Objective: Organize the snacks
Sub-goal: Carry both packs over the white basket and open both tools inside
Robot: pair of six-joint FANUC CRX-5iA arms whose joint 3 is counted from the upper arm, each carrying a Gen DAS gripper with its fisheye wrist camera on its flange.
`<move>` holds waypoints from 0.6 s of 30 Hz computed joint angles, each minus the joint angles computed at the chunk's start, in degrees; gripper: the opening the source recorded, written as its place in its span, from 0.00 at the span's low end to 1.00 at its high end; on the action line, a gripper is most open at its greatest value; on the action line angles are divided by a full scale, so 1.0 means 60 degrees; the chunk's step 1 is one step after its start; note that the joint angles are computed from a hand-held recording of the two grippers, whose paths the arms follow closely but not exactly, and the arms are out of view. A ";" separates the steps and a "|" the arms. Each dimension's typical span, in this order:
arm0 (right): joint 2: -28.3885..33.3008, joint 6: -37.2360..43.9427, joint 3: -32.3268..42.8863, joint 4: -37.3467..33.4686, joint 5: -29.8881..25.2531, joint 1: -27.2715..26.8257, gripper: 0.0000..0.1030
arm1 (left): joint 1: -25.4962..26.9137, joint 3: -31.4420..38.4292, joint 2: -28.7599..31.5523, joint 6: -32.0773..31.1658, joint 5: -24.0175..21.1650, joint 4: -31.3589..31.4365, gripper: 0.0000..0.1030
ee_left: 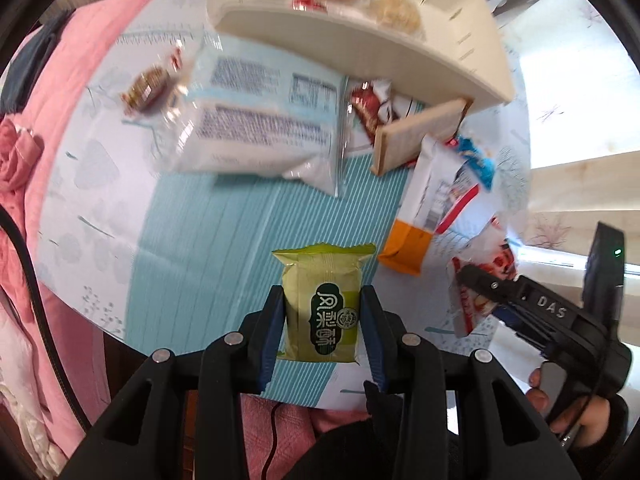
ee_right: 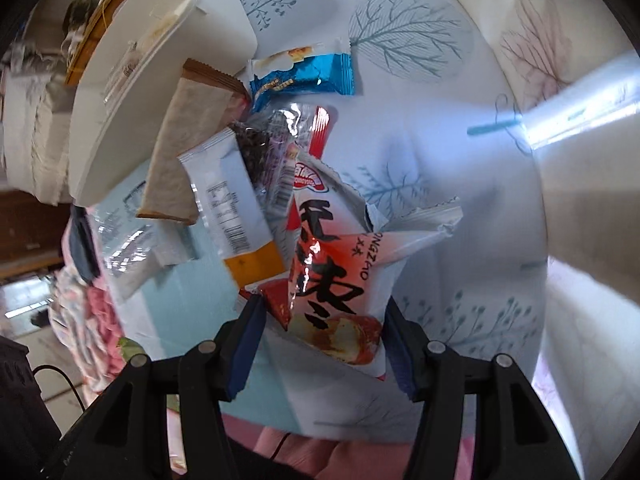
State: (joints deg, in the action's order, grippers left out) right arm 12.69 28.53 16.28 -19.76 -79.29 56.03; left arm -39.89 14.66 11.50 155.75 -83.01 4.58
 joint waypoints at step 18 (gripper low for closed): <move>0.0209 -0.1377 0.1290 -0.0149 0.1086 0.0343 0.56 | 0.1101 0.1844 -0.0356 -0.3453 -0.1398 0.0154 0.35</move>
